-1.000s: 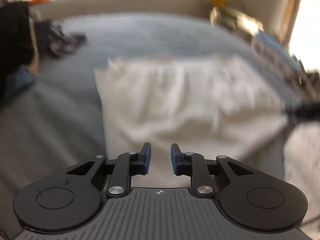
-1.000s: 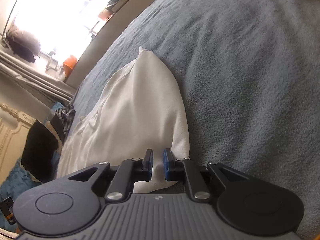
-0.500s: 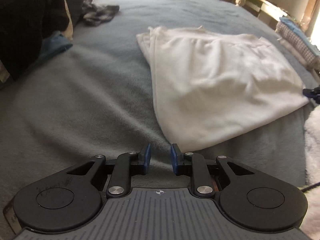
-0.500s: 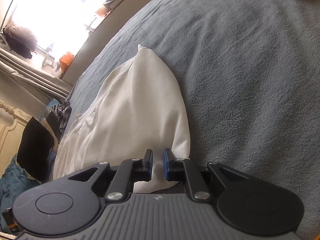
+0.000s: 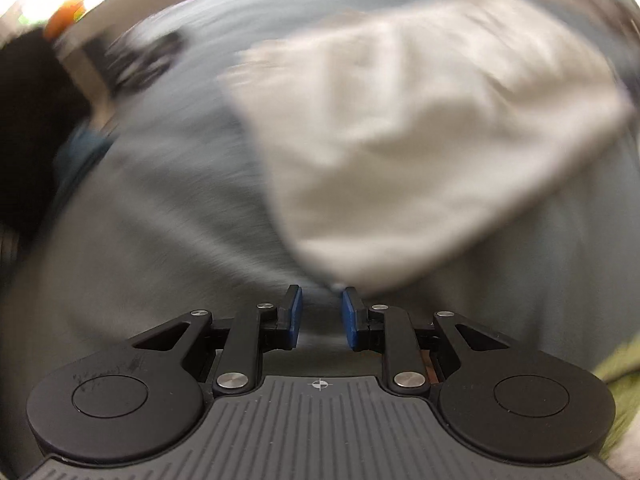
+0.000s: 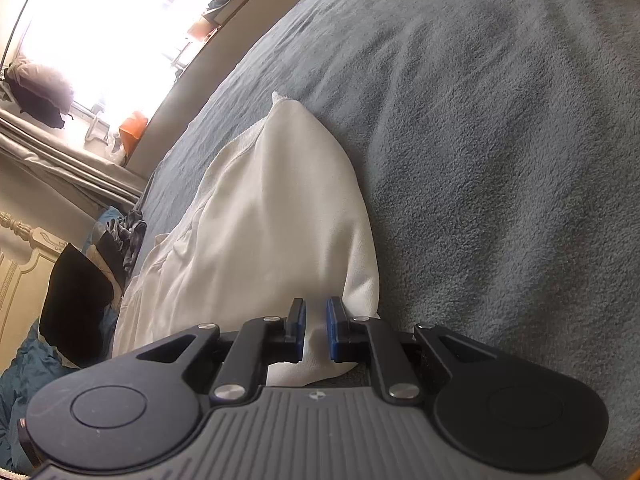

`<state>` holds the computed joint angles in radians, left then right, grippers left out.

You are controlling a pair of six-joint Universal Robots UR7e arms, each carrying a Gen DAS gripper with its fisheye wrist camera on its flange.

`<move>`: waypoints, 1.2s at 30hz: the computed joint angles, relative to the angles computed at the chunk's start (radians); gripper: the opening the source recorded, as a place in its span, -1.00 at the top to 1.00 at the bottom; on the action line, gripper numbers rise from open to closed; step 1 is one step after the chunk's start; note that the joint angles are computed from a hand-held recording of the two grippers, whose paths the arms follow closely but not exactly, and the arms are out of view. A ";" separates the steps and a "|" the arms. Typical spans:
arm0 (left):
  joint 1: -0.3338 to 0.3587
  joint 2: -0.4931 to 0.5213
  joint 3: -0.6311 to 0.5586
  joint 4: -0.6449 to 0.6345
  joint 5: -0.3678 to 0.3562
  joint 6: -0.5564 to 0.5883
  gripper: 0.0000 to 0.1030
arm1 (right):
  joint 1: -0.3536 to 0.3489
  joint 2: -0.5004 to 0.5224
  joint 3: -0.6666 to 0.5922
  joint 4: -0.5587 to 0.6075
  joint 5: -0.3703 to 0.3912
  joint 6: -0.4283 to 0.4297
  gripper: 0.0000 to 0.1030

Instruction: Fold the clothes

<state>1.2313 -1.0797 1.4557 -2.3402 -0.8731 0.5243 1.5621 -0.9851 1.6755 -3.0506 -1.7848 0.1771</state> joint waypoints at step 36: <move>0.038 0.181 -0.173 -0.153 -0.271 -0.189 0.57 | 0.136 0.266 -0.482 0.310 -0.251 -0.429 0.75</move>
